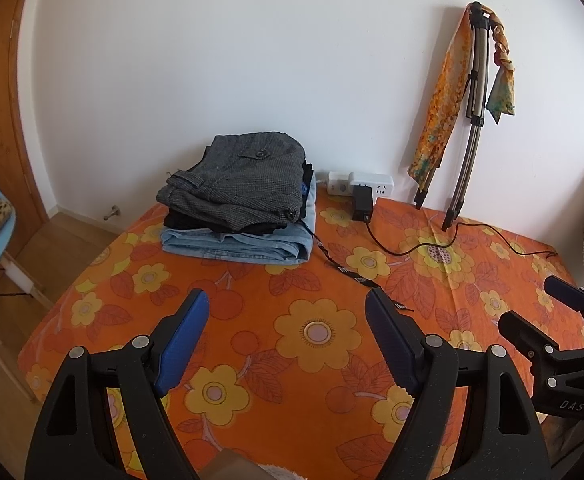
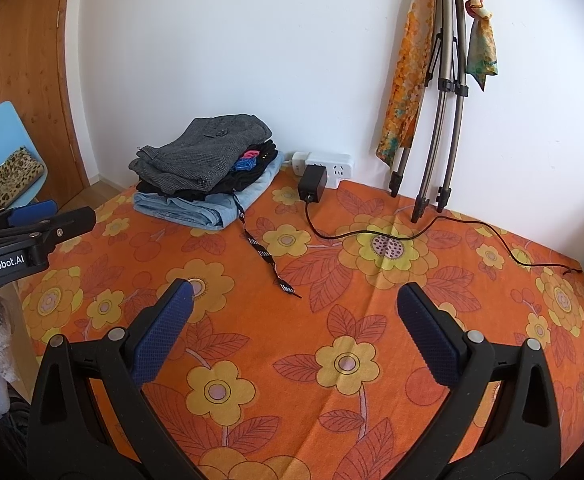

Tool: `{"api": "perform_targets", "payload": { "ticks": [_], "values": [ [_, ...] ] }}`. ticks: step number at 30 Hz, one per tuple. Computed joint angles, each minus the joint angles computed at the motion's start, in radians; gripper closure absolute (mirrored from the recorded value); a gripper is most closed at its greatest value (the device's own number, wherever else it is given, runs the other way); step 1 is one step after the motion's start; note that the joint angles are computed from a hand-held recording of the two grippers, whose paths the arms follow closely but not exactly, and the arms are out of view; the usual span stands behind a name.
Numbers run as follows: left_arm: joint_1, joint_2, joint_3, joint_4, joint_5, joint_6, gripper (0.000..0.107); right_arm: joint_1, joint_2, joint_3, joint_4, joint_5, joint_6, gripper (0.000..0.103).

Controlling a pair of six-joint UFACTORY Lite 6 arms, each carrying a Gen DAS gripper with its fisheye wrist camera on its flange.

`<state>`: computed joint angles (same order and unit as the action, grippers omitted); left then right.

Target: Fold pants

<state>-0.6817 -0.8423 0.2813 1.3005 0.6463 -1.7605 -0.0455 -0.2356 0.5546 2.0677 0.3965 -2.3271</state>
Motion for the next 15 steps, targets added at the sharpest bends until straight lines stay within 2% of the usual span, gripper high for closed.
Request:
{"api": "perform_targets", "payload": {
  "ticks": [7, 15],
  "values": [
    [0.002, 0.006, -0.003, -0.003, -0.004, -0.009, 0.027, 0.004, 0.0, -0.001, 0.004, -0.003, -0.005, 0.0],
    [0.077, -0.011, -0.015, -0.04, -0.082, 0.035, 0.027, 0.014, -0.002, -0.011, 0.027, -0.008, -0.033, 0.0]
  ]
}}
